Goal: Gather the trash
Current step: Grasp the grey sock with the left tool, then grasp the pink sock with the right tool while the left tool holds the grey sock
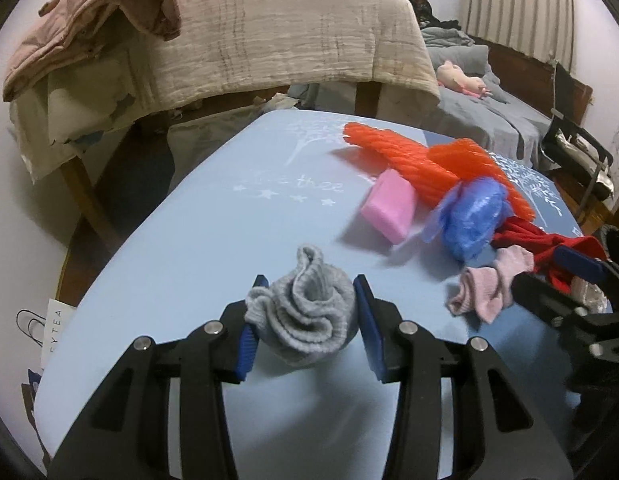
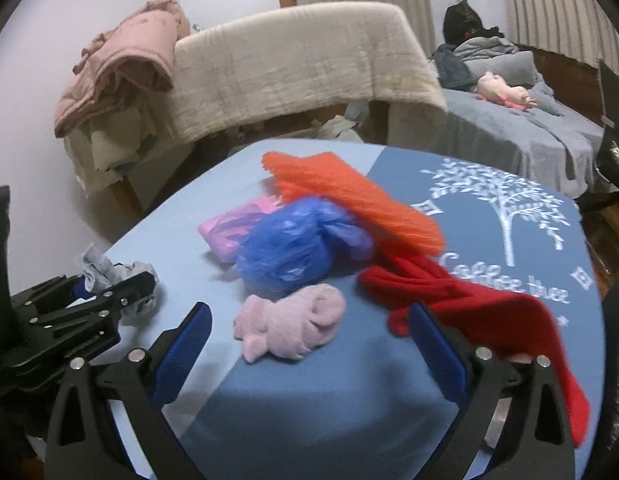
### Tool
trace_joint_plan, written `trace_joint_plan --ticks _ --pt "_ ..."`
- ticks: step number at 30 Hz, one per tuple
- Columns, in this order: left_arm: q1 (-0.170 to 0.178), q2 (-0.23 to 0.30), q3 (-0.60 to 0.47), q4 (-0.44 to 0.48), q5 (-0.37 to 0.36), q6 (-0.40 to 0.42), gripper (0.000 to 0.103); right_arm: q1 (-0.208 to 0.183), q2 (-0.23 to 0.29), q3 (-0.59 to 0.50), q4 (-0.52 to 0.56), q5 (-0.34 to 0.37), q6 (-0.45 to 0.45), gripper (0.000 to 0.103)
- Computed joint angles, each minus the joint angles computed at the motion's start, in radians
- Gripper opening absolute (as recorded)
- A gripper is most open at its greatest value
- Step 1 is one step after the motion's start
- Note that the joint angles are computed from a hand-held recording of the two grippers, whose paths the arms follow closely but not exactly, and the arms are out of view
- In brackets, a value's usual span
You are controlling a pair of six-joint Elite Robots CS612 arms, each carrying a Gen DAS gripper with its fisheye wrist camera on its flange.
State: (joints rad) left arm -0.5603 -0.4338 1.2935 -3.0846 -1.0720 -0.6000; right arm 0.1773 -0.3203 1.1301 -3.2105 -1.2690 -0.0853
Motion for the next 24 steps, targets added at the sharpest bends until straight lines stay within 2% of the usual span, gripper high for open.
trace_joint_plan --ticks 4,7,9,11,12,17,24 --pt "0.006 0.004 -0.007 0.008 -0.011 -0.006 0.042 0.009 0.012 -0.037 0.07 -0.014 -0.01 0.089" --pt "0.007 0.005 -0.007 0.01 -0.019 -0.014 0.042 0.012 0.018 -0.054 0.117 -0.015 -0.023 0.075" --pt "0.009 0.005 -0.005 0.012 -0.023 -0.021 0.042 0.011 0.018 -0.057 0.138 -0.009 -0.031 0.059" --pt "0.008 0.005 -0.004 0.012 -0.023 -0.025 0.042 0.013 0.017 -0.056 0.152 -0.013 -0.045 0.052" --pt "0.007 0.005 -0.004 0.012 -0.022 -0.022 0.042 0.012 0.017 -0.057 0.155 -0.01 -0.048 0.043" --pt "0.004 0.005 -0.006 0.009 -0.008 -0.004 0.042 0.004 0.008 -0.041 0.157 0.018 -0.06 0.038" --pt "-0.012 -0.007 0.001 -0.032 -0.003 0.023 0.042 -0.016 -0.025 0.028 0.071 0.046 -0.036 0.038"
